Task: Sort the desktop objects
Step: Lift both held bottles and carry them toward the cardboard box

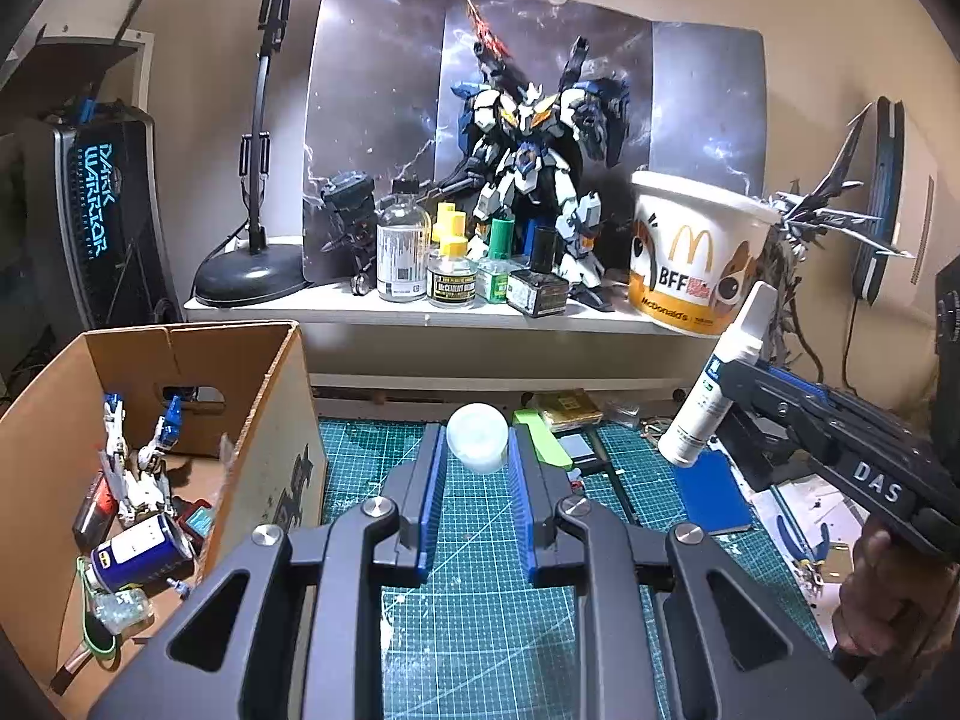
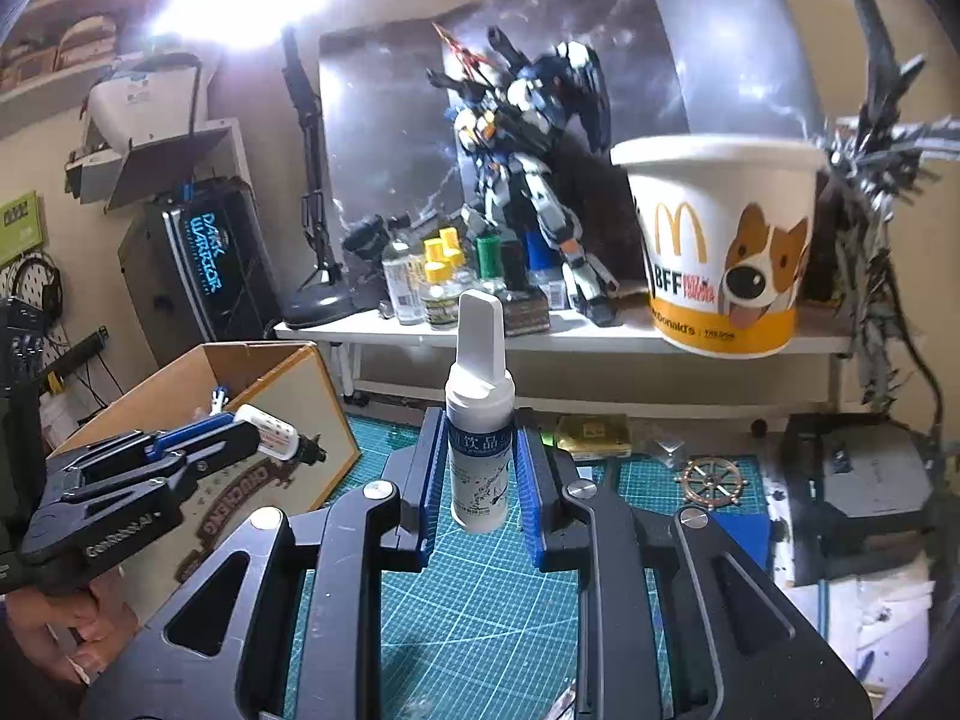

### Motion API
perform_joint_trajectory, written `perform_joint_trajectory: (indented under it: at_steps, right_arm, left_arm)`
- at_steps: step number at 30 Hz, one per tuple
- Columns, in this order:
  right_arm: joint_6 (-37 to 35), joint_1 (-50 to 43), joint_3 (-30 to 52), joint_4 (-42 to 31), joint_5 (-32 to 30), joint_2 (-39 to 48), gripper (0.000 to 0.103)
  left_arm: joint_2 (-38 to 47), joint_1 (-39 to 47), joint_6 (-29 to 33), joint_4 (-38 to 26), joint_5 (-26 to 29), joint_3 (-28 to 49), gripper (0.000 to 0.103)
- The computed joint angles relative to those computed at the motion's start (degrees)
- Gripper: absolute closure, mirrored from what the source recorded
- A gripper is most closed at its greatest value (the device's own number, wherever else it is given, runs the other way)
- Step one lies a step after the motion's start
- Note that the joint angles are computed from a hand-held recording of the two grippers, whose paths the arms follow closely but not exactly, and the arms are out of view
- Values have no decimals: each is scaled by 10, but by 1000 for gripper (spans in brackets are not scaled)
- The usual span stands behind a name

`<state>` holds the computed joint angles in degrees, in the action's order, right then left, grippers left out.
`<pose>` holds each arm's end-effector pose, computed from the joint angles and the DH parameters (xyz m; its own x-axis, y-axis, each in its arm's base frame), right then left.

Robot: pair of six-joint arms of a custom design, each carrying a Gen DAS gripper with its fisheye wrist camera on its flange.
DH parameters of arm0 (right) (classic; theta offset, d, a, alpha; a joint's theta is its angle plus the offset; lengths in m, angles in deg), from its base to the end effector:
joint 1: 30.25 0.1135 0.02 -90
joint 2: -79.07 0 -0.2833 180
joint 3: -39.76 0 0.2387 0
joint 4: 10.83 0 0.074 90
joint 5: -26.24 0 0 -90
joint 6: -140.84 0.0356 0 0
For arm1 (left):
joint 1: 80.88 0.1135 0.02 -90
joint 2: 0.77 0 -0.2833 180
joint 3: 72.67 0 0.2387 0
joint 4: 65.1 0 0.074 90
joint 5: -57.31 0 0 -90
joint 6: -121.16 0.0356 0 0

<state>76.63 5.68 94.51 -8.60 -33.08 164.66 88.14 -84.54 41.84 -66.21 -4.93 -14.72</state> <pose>0.2495 0.1584 0.2235 -0.4109 0.1643 -0.8968 0.0409 0.9859 0.1620 0.3070 -0.0363 0.2179 -0.4372 0.1923 -0.8786 0.5408 0.8368 -0.0860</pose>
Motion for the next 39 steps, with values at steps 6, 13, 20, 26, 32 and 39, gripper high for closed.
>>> perform_joint_trajectory:
  at_steps: [6,13,20,26,32,39]
  right_arm:
    - [32,77,20,-71,78,-33,82]
    - [64,151,46,-135,154,-53,82]
    - [107,231,76,-207,232,-61,82]
    - [167,293,99,-276,284,-56,82]
    - [218,328,118,-327,315,-43,82]
    - [243,340,131,-349,321,-32,83]
  left_arm:
    - [-45,29,7,-16,32,-22,83]
    - [-97,61,15,-40,68,-40,82]
    - [-150,90,27,-66,96,-59,82]
    - [-192,118,40,-89,122,-78,82]
    - [-219,145,55,-112,148,-87,82]
    - [-223,158,66,-121,158,-87,82]
